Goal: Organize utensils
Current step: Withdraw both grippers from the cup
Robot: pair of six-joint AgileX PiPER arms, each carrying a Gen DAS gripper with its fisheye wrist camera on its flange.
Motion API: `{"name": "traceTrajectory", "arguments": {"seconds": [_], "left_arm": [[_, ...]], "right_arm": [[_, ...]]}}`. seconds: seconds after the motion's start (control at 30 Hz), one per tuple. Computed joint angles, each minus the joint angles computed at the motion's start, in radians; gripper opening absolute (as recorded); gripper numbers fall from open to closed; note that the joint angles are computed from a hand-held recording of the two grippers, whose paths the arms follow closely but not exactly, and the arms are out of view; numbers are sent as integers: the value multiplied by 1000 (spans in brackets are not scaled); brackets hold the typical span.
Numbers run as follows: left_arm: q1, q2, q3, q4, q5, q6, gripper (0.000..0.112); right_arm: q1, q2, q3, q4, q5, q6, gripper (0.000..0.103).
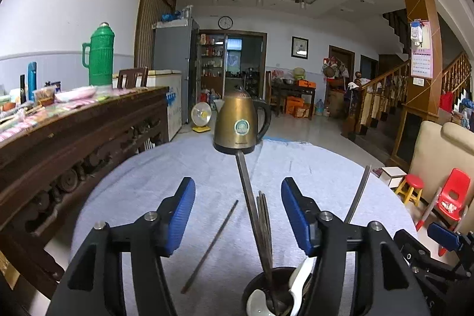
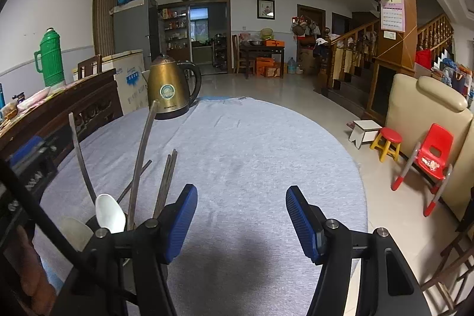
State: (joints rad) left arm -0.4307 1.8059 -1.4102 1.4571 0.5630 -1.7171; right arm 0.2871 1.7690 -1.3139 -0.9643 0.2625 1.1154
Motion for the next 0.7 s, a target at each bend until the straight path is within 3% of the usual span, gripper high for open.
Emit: {"name": "traceTrajectory", "arguments": {"seconds": [0.27, 0.53, 0.7], "left_arm": [[-5, -72, 30, -52, 50, 112, 82], [17, -92, -11, -326, 117, 412, 86], [27, -107, -7, -383, 166, 481, 86]], "right_arm": [[6, -22, 0, 30, 27, -33, 66], [19, -55, -1, 99, 79, -117, 66], [42, -73, 4, 76, 118, -112, 68]]}}
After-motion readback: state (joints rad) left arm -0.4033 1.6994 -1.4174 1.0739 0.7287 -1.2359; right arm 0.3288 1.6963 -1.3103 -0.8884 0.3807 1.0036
